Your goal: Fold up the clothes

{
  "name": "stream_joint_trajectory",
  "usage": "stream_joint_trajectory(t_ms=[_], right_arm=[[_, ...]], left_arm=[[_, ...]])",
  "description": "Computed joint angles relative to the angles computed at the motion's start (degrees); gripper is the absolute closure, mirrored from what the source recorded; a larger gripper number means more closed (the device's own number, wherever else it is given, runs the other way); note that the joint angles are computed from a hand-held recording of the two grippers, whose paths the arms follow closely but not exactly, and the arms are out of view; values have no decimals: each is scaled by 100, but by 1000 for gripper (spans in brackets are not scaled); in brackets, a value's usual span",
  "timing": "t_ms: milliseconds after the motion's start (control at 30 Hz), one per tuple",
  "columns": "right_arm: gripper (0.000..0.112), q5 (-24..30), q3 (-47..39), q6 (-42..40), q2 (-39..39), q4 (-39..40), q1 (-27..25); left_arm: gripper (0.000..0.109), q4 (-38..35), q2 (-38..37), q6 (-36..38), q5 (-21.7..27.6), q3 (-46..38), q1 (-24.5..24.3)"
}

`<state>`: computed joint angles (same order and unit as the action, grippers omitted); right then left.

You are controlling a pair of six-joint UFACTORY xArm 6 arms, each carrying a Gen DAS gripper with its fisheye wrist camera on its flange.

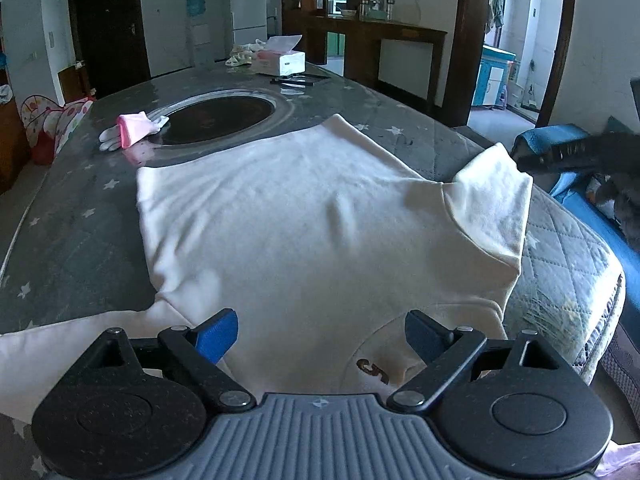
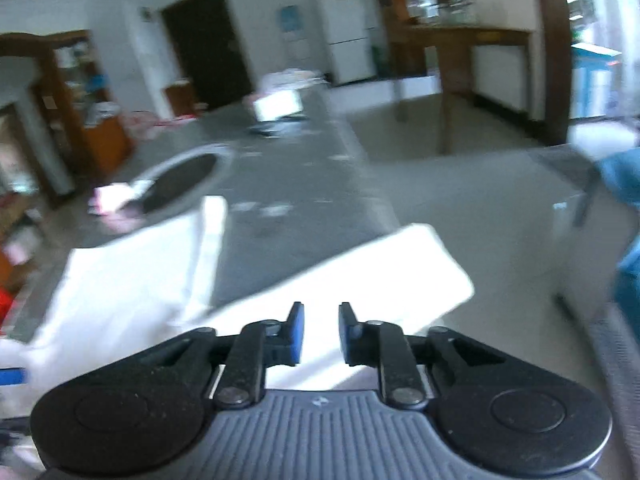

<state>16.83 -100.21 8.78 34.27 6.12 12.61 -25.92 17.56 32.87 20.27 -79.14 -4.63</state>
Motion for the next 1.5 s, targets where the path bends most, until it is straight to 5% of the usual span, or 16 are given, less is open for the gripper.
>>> stream_joint_trajectory(t_ms=[333,400,433,467,600,733,967,1133,1500], right_arm=[[84,47,-268,1332,406,-1190,-216],[88,-44,-293,1533,465,-1564,-201],[99,-111,-265,1544,468,-1679,-200],[108,-198,-212,1387,448,-1554,-190],[109,-573,121,533,255,-453,-132],[109,-744,331,-1228,-47,1463,88],[109,-219,-34,-4020,-430,4130,502],[109,470,-540,-5002,-450,4633,802],[104,2128,-1491,-5367,56,4263,1280]], left_arm=[[16,84,38,-64,18,-14,-35],[16,145,44,-129,14,-14,-35],[16,170,46,-161,8,-13,-36],[16,177,44,-177,4,-10,-38],[16,189,14,-183,-32,22,-40],[16,202,8,-227,-81,23,-19],[16,35,-74,-177,-230,107,39],[16,-70,-148,-198,-340,211,117],[16,-465,-384,25,-491,588,320]])
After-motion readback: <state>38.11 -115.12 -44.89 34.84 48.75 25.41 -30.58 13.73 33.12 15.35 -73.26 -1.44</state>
